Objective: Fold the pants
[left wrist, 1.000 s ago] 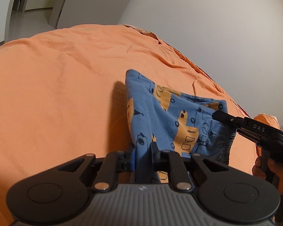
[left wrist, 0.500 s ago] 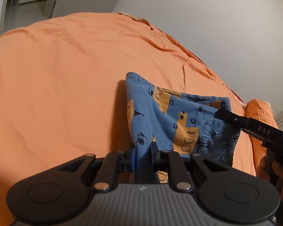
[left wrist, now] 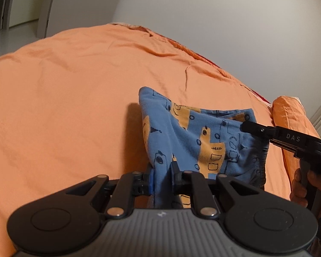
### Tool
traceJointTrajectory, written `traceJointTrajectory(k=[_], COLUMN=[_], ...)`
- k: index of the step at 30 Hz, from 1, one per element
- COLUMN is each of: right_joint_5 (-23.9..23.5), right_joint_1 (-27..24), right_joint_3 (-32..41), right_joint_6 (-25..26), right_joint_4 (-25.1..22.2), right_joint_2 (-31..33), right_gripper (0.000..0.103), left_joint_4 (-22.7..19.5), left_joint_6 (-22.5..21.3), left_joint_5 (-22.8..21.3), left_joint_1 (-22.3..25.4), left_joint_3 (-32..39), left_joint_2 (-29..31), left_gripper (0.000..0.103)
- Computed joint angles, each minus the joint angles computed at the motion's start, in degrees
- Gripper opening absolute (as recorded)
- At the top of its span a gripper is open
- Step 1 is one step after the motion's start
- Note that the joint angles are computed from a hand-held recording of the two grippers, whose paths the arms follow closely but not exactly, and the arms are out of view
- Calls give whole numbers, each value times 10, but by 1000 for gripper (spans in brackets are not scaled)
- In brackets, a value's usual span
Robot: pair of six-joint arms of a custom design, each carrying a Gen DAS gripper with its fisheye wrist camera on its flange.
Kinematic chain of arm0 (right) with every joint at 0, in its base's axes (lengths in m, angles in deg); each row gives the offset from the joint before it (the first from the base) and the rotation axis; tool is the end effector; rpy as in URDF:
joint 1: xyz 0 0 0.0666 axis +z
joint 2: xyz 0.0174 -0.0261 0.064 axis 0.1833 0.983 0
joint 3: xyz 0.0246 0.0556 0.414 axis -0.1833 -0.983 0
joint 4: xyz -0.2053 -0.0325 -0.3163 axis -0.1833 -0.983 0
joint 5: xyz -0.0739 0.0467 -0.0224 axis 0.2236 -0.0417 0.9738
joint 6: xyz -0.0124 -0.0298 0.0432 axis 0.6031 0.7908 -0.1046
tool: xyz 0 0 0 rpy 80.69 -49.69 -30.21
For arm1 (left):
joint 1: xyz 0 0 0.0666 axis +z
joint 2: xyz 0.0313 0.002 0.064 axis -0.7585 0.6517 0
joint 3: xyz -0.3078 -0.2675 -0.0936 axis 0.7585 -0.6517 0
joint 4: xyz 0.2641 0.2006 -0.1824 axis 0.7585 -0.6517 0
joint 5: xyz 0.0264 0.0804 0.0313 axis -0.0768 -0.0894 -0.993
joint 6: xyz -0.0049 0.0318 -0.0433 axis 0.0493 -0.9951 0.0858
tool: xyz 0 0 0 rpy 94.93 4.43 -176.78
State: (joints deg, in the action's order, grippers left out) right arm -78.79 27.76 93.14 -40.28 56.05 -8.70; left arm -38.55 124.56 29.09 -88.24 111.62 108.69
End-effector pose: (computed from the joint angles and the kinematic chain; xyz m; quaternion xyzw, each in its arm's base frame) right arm 0.3899 0.1305 0.3525 -0.1040 0.8754 0.2359 0.4089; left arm 0.3753 -0.2923 0.3039 -0.0876 0.9051 -0.1791 0.3756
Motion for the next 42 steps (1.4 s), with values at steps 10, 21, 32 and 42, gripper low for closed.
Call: traceJointTrajectory(k=[10,21,32,42], right_joint_5=[-31,6,21,171], right_joint_1=[-29,-21,-26,5], right_joint_3=[190,395,350,225], right_joint_6=[44,69,51,153], right_joint_4=[16,-101,-50,72], right_joint_2=[158,347,350,265], right_gripper=[11,11,37,97], left_joint_4=[-26,-62,-31,-82], left_joint_6=[-52,-14,-7,-32], left_joint_5=[-13,53,48,-96], left_joint_1=[70,125,128,91], left_joint_3=[167,251,219,226], left_joint_2=[99,211,201,189], left_gripper=[15,15,50,102])
